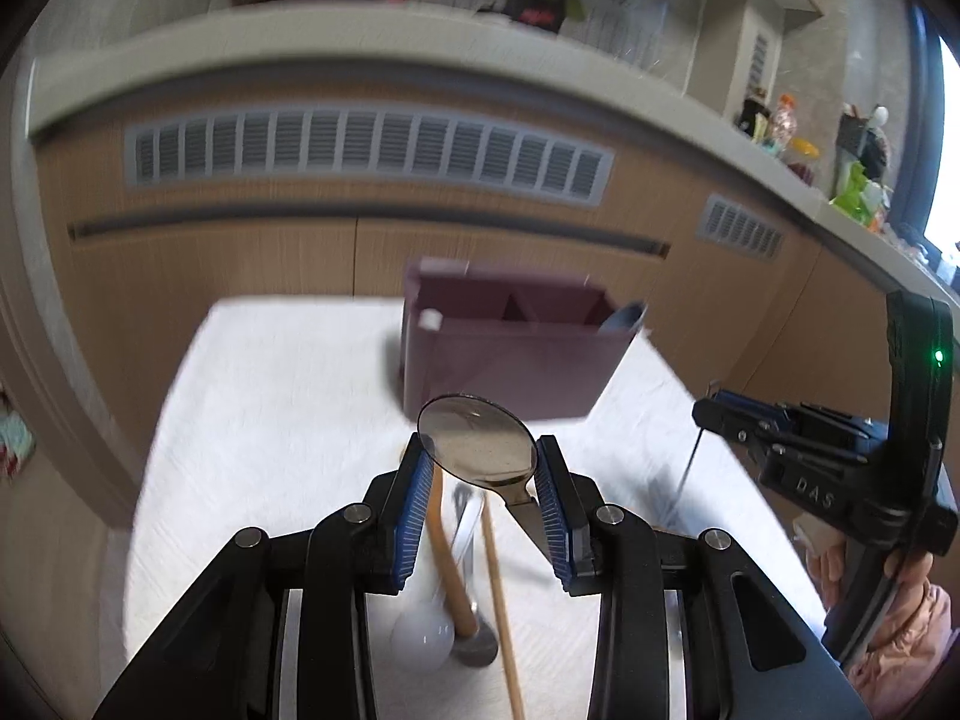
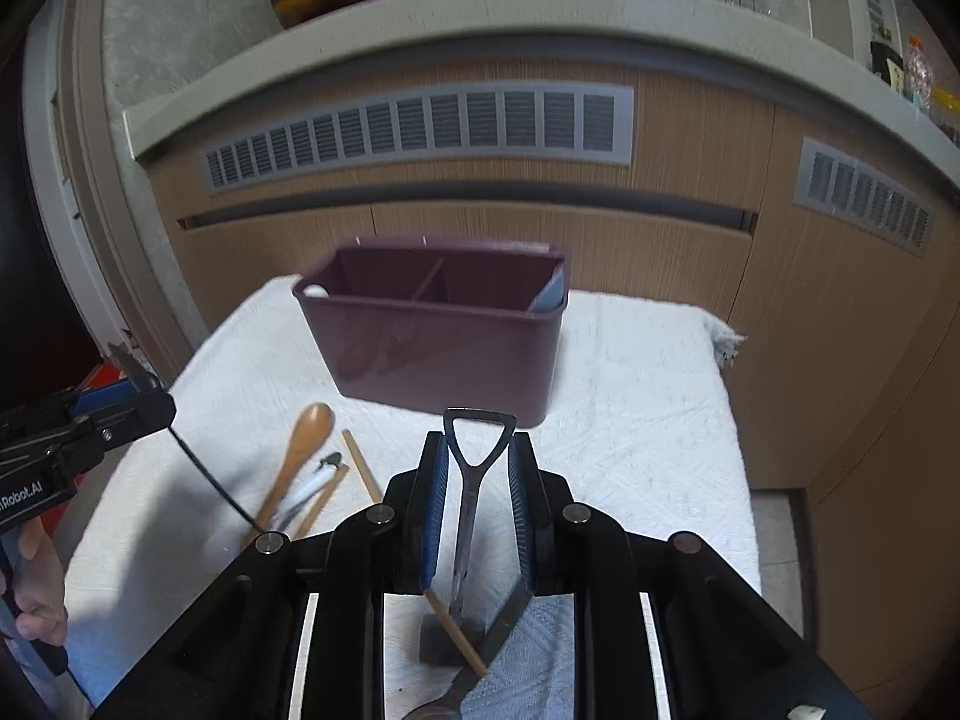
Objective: Organize utensils
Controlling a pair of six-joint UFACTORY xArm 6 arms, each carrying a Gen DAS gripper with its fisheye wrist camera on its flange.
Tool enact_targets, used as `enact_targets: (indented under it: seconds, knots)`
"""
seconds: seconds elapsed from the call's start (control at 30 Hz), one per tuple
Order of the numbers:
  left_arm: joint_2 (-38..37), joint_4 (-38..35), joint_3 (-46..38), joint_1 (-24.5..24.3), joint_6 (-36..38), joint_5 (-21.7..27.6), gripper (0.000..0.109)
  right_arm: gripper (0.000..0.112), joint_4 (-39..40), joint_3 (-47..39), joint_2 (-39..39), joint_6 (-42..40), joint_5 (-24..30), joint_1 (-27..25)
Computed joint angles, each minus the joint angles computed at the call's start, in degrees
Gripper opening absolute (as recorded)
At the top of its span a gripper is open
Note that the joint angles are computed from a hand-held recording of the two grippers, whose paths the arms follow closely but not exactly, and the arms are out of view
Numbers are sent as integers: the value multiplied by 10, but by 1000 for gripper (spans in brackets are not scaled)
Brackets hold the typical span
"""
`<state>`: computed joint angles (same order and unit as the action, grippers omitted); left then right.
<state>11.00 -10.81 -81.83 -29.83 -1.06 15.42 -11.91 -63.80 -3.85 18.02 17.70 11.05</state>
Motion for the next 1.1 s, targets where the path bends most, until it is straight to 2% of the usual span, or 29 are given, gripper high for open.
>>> enact_targets:
  seconds: [0.07, 0.13, 0.23, 0.3, 0.37, 0.4, 0.47, 0.53, 0.6, 0.7, 0.8, 0.93, 1.1]
  knots:
    - [4, 19, -29, 0, 0, -5, 36, 18, -8, 6, -14, 6, -20, -2]
    - [17, 11, -75, 0, 24, 5, 36, 0, -35, -10, -20, 20, -29, -3]
    - [55, 28, -182, 2, 45, 19, 36, 1, -70, -70, -8, 26, -31, -4]
    - [102, 95, -276, 4, 12, 29, 36, 1, -89, -117, 6, 26, -38, -7]
    - [151, 134, -370, 8, -14, 56, 36, 1, -59, -172, 28, -19, -28, -4]
    - [172, 126, -410, 11, -12, 73, 36, 1, -37, -199, 40, -48, -16, -3]
    - [185, 104, -433, 18, -4, 82, 36, 1, 10, -233, 60, -105, 8, -2]
    - [172, 119, -405, 24, -14, 68, 36, 1, 69, -239, 69, -173, 28, -2]
    - [159, 143, -369, 29, -40, 58, 36, 1, 94, -229, 76, -205, 42, -2]
    - [136, 121, -310, 34, -32, 57, 36, 1, 128, -206, 89, -245, 67, -2]
    - [110, 136, -238, 41, -45, 41, 36, 4, 197, -197, 114, -304, 105, 3]
    - [82, 105, -171, 50, -28, 34, 36, 9, 228, -205, 151, -341, 134, 20]
    - [44, 103, -104, 65, -31, 26, 36, 36, 307, -260, 211, -488, 181, 51]
